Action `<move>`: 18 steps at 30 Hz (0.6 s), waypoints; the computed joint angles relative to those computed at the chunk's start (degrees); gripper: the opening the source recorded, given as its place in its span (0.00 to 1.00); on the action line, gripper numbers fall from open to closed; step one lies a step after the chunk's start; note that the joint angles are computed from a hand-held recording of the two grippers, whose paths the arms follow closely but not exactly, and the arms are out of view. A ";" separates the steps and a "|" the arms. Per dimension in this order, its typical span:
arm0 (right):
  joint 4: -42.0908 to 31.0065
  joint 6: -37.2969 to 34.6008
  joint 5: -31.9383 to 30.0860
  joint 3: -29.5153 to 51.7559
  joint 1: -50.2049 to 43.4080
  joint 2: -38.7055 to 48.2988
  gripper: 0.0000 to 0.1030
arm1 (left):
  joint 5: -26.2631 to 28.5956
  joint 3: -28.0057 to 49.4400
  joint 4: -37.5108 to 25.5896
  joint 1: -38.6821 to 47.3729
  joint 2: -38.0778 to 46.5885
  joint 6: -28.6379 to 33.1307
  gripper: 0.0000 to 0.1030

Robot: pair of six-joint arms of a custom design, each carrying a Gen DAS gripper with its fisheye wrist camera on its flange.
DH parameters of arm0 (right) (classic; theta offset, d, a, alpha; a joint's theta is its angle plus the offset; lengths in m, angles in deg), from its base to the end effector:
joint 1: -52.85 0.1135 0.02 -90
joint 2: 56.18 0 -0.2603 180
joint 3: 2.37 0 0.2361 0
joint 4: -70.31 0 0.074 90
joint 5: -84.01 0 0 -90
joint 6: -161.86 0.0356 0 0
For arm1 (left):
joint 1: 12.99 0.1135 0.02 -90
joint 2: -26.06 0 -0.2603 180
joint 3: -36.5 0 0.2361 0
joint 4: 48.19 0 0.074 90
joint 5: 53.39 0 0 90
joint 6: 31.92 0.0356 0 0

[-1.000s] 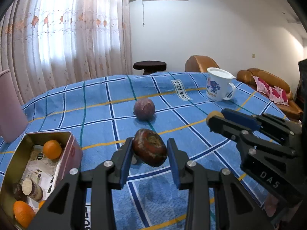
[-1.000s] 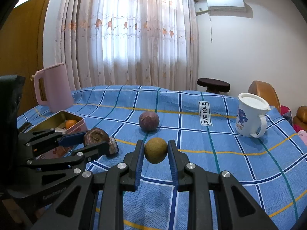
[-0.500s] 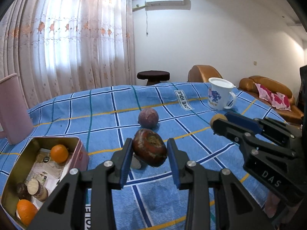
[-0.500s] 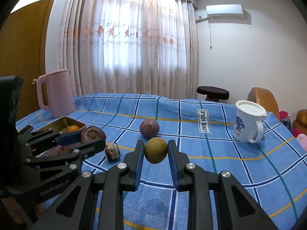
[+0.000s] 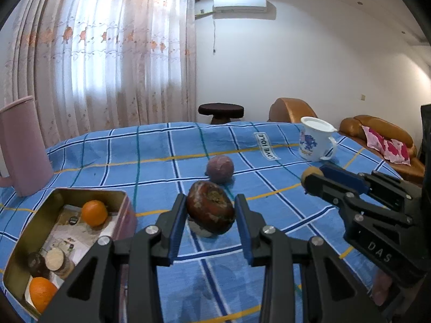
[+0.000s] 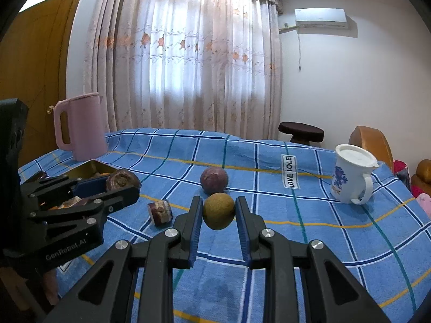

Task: Organize fruits
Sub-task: 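Carry both fruits over the tin box and open both tools to release them inside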

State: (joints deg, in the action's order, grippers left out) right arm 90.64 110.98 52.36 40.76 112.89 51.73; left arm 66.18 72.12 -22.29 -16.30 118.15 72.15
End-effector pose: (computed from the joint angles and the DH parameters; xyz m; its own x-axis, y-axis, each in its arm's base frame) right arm 0.1595 0.2160 0.0827 -0.3667 0.0268 -0.9300 0.1034 0.9946 -0.0121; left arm 0.2489 -0.0320 0.1234 -0.3772 0.2336 -0.8962 0.5836 0.8113 -0.0341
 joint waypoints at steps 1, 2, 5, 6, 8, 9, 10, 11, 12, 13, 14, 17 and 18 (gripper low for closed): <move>0.07 -0.27 -0.55 0.38 -0.23 0.11 0.26 | 0.29 0.31 -0.34 0.68 0.20 0.29 0.36; 0.21 -0.74 -1.31 0.88 -0.48 0.23 0.26 | 0.73 0.57 -0.73 1.40 0.27 0.50 0.36; -0.05 -3.00 -2.68 3.41 -0.70 1.07 0.26 | 2.14 1.69 -2.57 3.72 0.63 1.39 0.36; -0.02 -3.88 -3.50 4.35 -0.87 1.36 0.26 | 2.94 2.35 -3.88 4.89 0.58 1.91 0.36; -0.23 -5.75 -4.84 6.57 -1.15 2.03 0.26 | 3.76 3.26 -5.42 6.56 0.59 2.69 0.36; -0.52 -6.73 -5.69 7.89 -1.31 2.42 0.26 | 4.29 3.72 -6.23 7.60 0.50 3.14 0.36; -0.60 -7.98 -7.06 9.37 -1.61 2.84 0.26 | 5.24 4.33 -7.22 9.05 0.41 3.53 0.36; -0.75 -8.64 -7.88 10.46 -1.75 3.23 0.26 | 6.10 4.88 -8.14 10.44 0.27 4.00 0.36; -0.96 -9.58 -9.07 12.02 -2.07 3.84 0.26 | 6.82 5.49 -8.80 12.01 0.25 4.40 0.36; -1.19 -10.38 -10.11 13.36 -2.34 4.33 0.26 | 7.19 6.06 -9.27 13.18 0.37 4.62 0.36; -1.59 -11.26 -11.47 15.00 -2.71 4.90 0.26 | 7.87 7.08 -10.35 14.84 0.54 5.10 0.36; -3.16 -13.16 -15.43 20.30 -3.70 7.09 0.26 | 8.68 11.02 -12.73 19.27 2.61 5.98 0.36; -4.13 -13.85 -16.46 22.59 -3.86 8.20 0.26 | 8.82 12.67 -13.65 20.62 3.80 6.43 0.36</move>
State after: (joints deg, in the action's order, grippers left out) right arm 86.51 97.13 35.90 63.35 109.03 59.93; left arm 75.00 84.79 -35.94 4.33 121.95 78.58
